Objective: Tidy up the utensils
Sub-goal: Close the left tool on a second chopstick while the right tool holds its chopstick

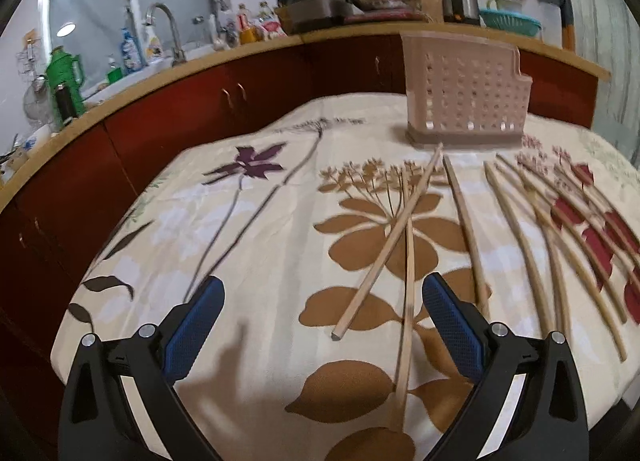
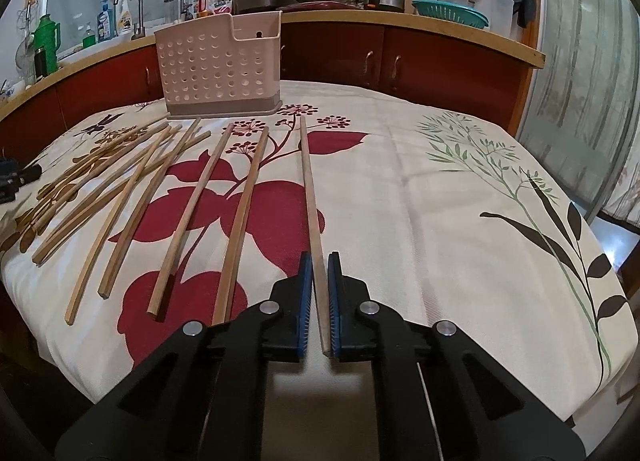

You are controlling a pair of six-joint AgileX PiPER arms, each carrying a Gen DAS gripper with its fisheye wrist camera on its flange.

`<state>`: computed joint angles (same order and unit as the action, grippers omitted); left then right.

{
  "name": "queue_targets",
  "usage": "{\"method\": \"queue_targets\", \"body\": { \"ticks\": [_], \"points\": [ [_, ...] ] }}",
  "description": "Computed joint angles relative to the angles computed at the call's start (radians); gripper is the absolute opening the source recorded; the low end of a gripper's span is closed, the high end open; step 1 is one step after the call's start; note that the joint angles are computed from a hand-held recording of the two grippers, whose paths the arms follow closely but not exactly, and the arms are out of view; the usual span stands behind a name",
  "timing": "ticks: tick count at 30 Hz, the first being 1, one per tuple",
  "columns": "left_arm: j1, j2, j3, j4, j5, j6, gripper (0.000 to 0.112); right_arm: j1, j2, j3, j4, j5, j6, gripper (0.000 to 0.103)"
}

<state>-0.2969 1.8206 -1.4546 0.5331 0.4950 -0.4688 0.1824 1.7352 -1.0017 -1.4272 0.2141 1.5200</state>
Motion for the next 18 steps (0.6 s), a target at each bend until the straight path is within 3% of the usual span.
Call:
{"method": "queue_targets", "body": {
  "ticks": [8, 9, 11, 13, 18],
  "points": [
    [0.041, 0.058, -0.047, -0.151, -0.01, 0.201, 0.093, 0.005, 0.005, -0.007, 0.009, 0.007, -0.011, 0.009],
    [0.045, 0.062, -0.053, -0.17, -0.009, 0.223, 0.091, 0.006, 0.006, -0.008, 0.011, 0.008, -0.013, 0.009],
    [0.055, 0.079, -0.079, -0.242, 0.012, 0.307, 0.061, 0.009, 0.01, -0.014, 0.021, 0.011, -0.022, 0.009],
    [0.07, 0.086, -0.094, -0.331, 0.018, 0.394, 0.061, 0.009, 0.011, -0.016, 0.025, 0.011, -0.027, 0.009],
    [0.079, 0.086, -0.096, -0.402, 0.022, 0.484, 0.056, 0.01, 0.014, -0.021, 0.034, 0.013, -0.036, 0.009]
  ]
}}
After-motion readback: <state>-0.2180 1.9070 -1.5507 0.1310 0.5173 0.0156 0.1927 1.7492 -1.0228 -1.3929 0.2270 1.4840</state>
